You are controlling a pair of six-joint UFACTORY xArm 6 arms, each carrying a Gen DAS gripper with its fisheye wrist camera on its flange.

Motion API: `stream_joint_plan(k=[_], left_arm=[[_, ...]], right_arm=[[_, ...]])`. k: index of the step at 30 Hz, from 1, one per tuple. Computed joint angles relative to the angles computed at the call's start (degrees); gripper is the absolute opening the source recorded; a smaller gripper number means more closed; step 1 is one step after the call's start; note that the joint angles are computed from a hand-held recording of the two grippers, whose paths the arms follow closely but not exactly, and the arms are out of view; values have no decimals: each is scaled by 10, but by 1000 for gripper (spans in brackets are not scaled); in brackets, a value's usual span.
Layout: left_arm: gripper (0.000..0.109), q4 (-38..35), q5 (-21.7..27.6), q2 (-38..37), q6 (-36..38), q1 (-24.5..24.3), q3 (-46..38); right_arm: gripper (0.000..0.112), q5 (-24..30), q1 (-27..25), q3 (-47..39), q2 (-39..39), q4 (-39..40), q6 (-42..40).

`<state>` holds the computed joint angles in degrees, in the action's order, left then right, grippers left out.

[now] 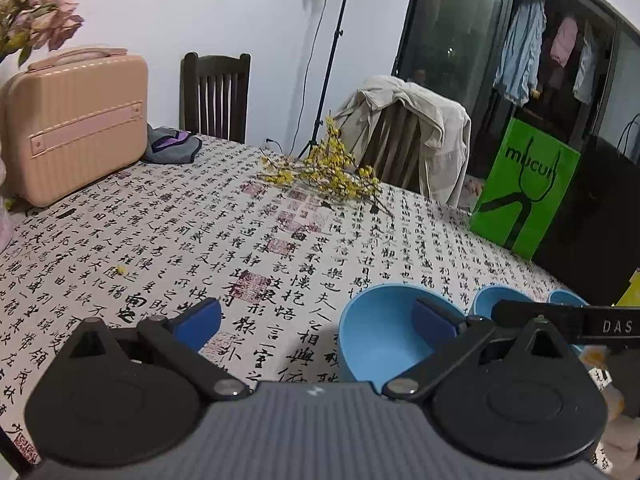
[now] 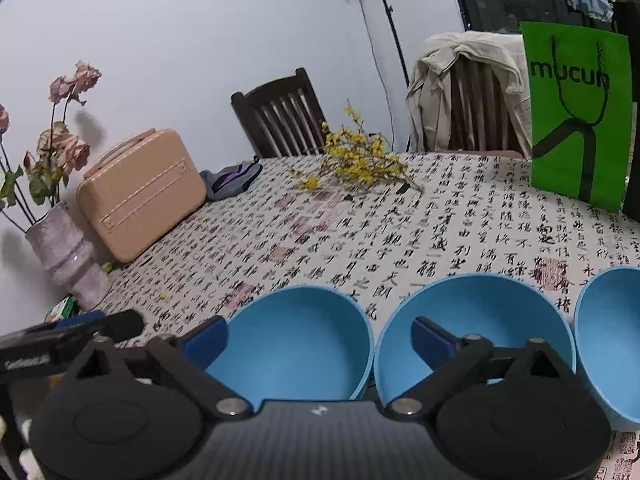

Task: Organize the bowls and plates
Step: 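Close both grippers on the rim of the nearest blue bowl, then lift the blue bowl off the table with both grippers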

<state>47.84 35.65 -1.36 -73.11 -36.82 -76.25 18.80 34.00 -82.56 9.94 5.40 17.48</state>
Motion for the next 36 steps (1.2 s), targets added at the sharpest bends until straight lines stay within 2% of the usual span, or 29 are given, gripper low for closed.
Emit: stream_joint_plan(k=[2,5,8,13,16,20,25,34,36], left_arm=[[103,-12,6,8,10,-1,-5],[103,-58,6,20,40,4,-10],[103,-93,14,31,59,8,-19],[101,-96,22,42,60,9,-25],[98,-111,26,48,67,10,-28],[98,-118,32,54,67,11,-33],[96,-123,32,57,70,12,-35],[83,-156,20,76,98,15,-46],[75,-169,15,86,111,15,-53]], right_arm=[[89,15,1,-7,4,2,-6],[72,38,3,-18,10,-9,3],[65,55,3,-25,16,-1,-3],[52,70,3,-35,25,-3,-4],[50,78,5,-41,31,-7,-10],[48,93,6,-50,37,-54,21],[44,106,8,-53,37,-32,3],[44,111,11,-54,39,-61,24],[44,112,12,-56,41,-72,29]])
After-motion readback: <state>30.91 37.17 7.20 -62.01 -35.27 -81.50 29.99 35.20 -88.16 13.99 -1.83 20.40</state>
